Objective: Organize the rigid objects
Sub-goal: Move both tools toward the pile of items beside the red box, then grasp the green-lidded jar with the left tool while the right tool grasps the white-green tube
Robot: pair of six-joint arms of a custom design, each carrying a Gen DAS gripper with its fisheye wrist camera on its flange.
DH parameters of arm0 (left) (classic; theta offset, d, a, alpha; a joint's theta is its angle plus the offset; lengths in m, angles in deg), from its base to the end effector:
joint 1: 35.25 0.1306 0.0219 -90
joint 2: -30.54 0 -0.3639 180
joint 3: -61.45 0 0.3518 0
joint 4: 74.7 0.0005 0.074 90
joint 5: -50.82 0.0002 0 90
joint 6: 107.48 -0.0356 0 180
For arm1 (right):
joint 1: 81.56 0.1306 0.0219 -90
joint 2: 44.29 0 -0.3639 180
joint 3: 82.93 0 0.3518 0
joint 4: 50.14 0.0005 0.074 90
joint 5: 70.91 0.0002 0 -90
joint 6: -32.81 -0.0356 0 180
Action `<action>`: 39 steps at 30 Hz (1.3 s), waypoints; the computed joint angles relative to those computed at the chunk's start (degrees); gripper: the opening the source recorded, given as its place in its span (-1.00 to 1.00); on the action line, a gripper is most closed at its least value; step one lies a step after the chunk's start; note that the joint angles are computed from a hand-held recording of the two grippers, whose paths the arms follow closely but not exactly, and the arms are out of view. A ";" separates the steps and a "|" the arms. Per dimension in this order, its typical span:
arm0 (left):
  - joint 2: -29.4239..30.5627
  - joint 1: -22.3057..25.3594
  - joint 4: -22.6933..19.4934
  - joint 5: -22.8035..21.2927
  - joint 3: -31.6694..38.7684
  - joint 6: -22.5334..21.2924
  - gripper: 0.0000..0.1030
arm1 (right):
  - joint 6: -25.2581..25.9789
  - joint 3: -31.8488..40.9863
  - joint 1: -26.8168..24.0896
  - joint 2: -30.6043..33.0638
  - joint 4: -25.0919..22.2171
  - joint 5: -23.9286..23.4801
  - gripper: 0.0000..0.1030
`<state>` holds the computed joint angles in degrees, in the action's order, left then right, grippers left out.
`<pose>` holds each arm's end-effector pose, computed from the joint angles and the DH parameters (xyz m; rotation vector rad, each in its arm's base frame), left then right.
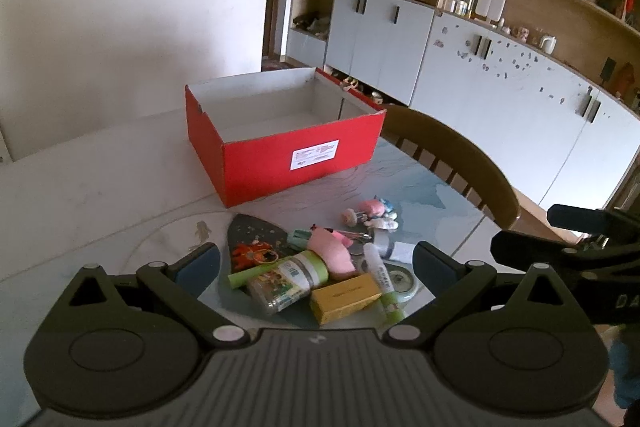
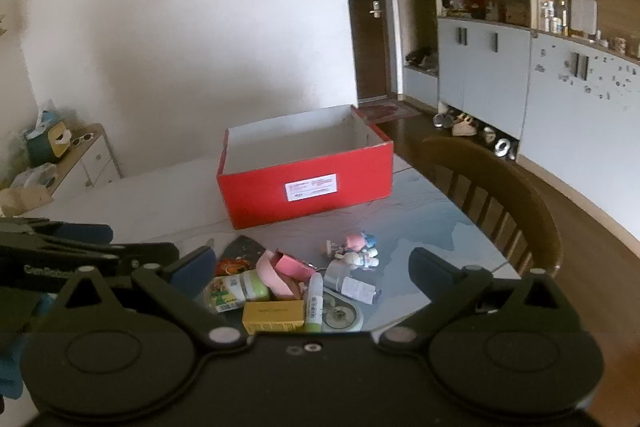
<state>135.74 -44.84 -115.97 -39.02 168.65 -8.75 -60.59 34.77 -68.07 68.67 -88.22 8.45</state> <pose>0.5458 -0.0928 0.4245 0.0185 2.2620 -0.1738 0.5873 0.1471 0.4347 -0.2982 2.1439 0.3703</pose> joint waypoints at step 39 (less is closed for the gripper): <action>10.60 1.73 3.70 -2.13 -0.24 -3.68 0.99 | 11.23 6.65 0.74 10.90 -11.32 -2.13 0.31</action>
<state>146.35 -43.11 -112.28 -41.15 168.42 -12.43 -49.36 41.42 -67.34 79.56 -99.55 6.32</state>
